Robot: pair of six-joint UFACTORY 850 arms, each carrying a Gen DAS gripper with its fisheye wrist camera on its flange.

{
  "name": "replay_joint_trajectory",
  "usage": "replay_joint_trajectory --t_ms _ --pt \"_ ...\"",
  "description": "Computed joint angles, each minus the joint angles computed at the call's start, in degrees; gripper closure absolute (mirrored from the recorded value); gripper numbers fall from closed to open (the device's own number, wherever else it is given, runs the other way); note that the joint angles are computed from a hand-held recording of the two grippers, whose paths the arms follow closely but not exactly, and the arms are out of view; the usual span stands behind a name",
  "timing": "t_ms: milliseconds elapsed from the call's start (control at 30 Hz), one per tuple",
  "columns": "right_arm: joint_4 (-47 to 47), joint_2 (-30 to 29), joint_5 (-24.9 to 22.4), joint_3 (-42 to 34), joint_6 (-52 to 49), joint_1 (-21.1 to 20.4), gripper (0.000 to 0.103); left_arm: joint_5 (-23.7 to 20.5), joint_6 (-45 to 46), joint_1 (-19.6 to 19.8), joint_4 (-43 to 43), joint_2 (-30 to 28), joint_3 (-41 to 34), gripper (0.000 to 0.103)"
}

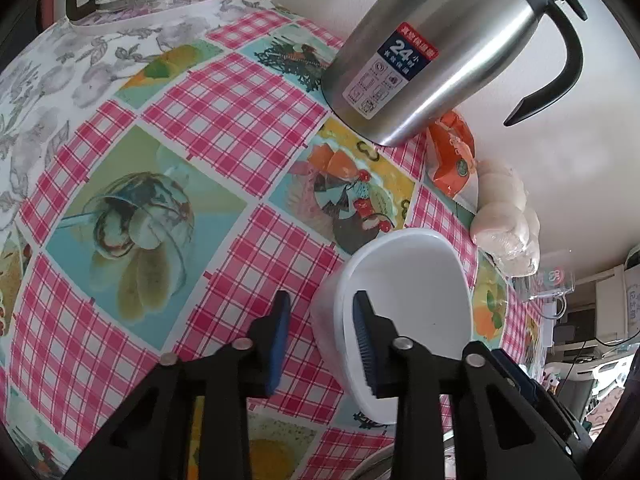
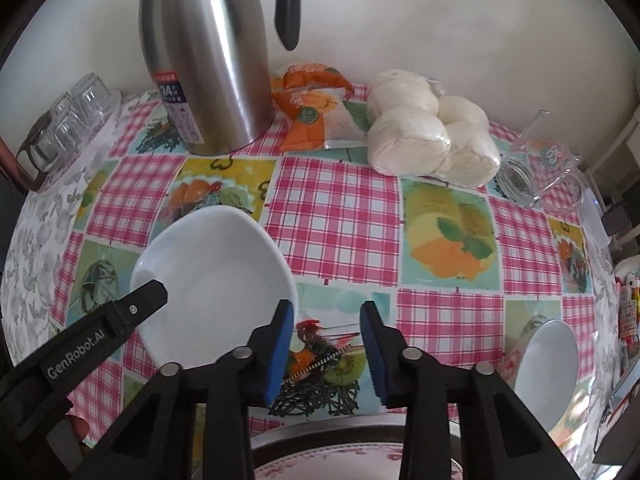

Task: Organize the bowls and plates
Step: 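Close both grippers on the white square bowl's rim, then lift the white square bowl with both grippers and carry it over the basin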

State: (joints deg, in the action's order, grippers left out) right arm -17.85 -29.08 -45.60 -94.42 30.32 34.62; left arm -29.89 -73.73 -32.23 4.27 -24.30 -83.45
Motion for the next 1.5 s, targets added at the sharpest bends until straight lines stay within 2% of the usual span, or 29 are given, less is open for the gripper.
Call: replay_joint_trajectory --t_ms 67,233,633,700,833,1067,1233,1500 --pt "-0.18 -0.83 -0.67 -1.0 -0.71 0.34 0.075 0.26 0.87 0.12 -0.82 -0.19 0.02 0.077" --pt "0.33 -2.91 -2.41 -3.02 -1.62 0.61 0.081 1.2 2.36 0.3 -2.33 -0.76 0.01 0.081" --pt "3.05 -6.84 -6.27 -6.93 -3.14 0.3 0.082 3.17 6.97 0.92 -7.59 -2.43 -0.07 0.081" --pt "3.18 -6.95 -6.42 -7.1 -3.44 0.27 0.082 3.9 7.84 0.99 -8.83 -2.4 0.25 0.083" --pt "4.38 -6.71 -5.95 -6.84 -4.04 0.26 0.09 4.83 9.24 1.12 -10.9 -1.93 1.01 0.083" --pt "5.11 -5.59 -5.02 -5.85 -4.15 0.33 0.09 7.36 12.24 1.52 -15.7 -0.23 3.66 0.084" --pt "5.36 -3.73 -3.5 -4.57 -3.79 0.26 0.09 7.56 10.31 1.16 -13.04 1.27 3.99 0.084" --pt "3.49 2.54 0.31 -0.83 -3.35 0.83 0.09 8.04 -0.14 -0.91 -0.29 5.22 3.77 0.084"
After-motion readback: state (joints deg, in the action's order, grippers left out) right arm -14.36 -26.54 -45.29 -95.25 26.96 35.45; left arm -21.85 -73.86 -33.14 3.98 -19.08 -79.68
